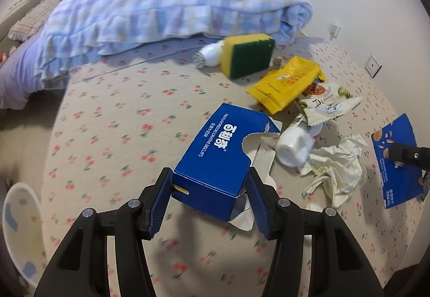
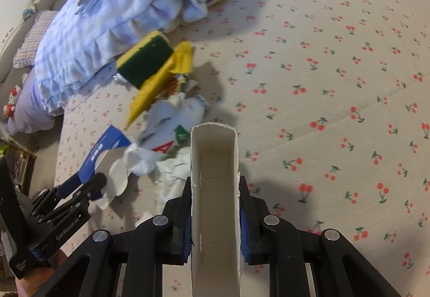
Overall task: Collect trash
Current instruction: 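Carry the blue box and flap over the wastebasket with both tools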
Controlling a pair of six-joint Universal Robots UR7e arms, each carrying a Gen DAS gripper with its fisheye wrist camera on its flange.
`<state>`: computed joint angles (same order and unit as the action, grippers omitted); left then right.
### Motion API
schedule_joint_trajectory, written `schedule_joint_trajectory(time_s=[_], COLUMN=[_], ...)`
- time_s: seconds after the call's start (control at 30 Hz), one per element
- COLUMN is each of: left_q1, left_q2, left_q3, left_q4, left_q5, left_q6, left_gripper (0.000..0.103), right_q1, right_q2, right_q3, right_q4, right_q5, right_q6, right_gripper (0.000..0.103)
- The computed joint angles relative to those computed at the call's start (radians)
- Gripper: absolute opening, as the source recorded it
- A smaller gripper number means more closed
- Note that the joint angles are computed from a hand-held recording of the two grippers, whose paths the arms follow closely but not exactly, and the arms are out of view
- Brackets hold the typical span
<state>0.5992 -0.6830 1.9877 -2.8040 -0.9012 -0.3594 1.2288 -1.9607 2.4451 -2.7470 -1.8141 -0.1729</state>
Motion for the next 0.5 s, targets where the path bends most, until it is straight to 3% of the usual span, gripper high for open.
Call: schedule_joint_trajectory(time_s=[0.5], left_q1=[0.015], left_q2=[-0.231], left_q3=[0.170], left_q4=[0.062], left_q5=[0.075], left_q6=[-0.102], left_gripper=[0.057], right_q1=[0.205], right_q2=[0.156], right_q3=[-0.007], right_q4=[-0.082], right_q5=[-0.060], right_q6=[0.088], right_gripper=[0.024])
